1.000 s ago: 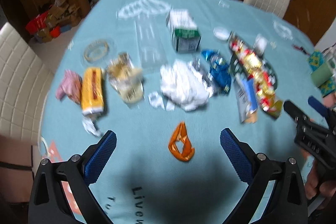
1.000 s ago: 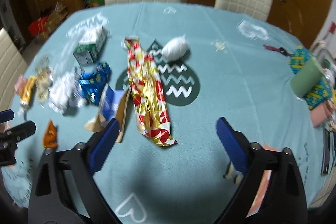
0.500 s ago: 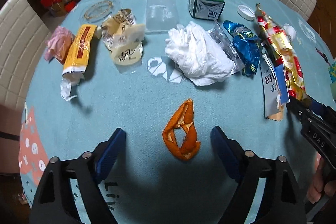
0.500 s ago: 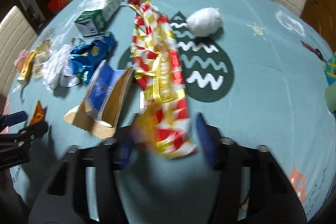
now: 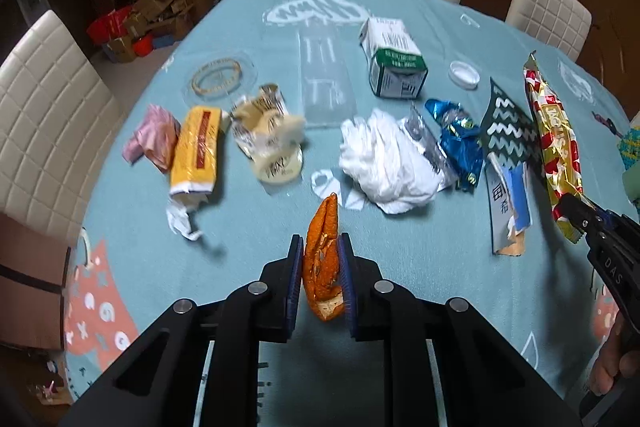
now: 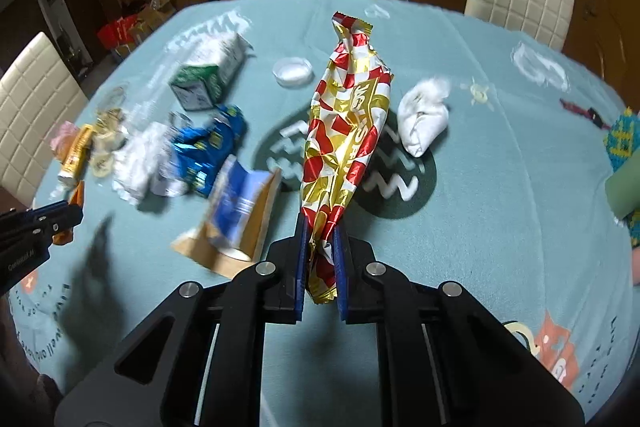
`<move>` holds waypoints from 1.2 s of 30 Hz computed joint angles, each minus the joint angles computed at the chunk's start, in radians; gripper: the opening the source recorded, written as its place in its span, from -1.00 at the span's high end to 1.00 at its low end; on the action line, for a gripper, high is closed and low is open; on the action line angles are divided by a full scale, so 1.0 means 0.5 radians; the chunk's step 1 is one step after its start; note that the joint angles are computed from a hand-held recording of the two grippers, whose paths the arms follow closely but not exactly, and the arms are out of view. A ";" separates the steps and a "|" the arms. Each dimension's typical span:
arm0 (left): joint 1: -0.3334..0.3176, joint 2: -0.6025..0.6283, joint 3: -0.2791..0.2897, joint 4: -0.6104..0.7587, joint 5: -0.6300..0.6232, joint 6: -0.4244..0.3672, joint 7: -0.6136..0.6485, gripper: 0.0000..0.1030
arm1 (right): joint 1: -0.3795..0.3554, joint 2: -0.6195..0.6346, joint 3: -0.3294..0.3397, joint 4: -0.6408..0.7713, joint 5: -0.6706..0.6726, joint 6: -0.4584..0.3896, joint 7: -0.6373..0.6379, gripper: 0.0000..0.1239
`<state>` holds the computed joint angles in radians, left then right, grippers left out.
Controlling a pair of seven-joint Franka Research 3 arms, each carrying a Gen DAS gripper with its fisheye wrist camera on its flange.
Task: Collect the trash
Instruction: 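Carry both items to the clear bin on the chair and open both grippers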
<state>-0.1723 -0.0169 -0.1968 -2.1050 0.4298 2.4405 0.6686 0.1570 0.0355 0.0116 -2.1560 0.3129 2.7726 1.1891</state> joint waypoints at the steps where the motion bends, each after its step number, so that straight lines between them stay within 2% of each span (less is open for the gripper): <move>1: 0.007 -0.027 0.008 -0.015 -0.006 0.016 0.021 0.66 | 0.011 -0.026 0.008 -0.011 -0.009 0.013 0.022 0.77; 9: 0.107 -0.275 0.053 -0.214 0.026 0.140 0.115 0.65 | 0.118 -0.125 0.083 -0.009 -0.105 0.021 0.129 0.77; 14: 0.230 -0.463 0.104 -0.383 0.078 0.199 0.145 0.65 | 0.242 -0.153 0.157 0.002 -0.107 0.034 0.132 0.77; 21: 0.452 -0.709 0.202 -0.587 0.112 0.235 0.177 0.65 | 0.434 -0.069 0.257 0.178 -0.106 -0.029 0.064 0.77; 28: 0.670 -0.768 0.293 -0.666 0.113 0.292 0.207 0.65 | 0.597 0.101 0.322 0.440 -0.192 -0.071 0.025 0.76; 33: 0.706 -0.709 0.373 -0.635 -0.027 0.347 0.347 0.62 | 0.676 0.254 0.326 0.650 -0.240 -0.145 0.068 0.76; 34: 0.703 -0.710 0.387 -0.641 -0.063 0.368 0.388 0.56 | 0.688 0.278 0.324 0.682 -0.253 -0.156 0.072 0.76; 36: 0.722 -0.686 0.396 -0.632 -0.101 0.397 0.440 -0.08 | 0.714 0.330 0.318 0.752 -0.295 -0.178 0.080 0.76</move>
<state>0.1889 -0.3599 0.0010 -2.4212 0.3791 2.6390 0.8887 0.5138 0.2003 0.1704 -1.7799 0.1656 2.6838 1.2293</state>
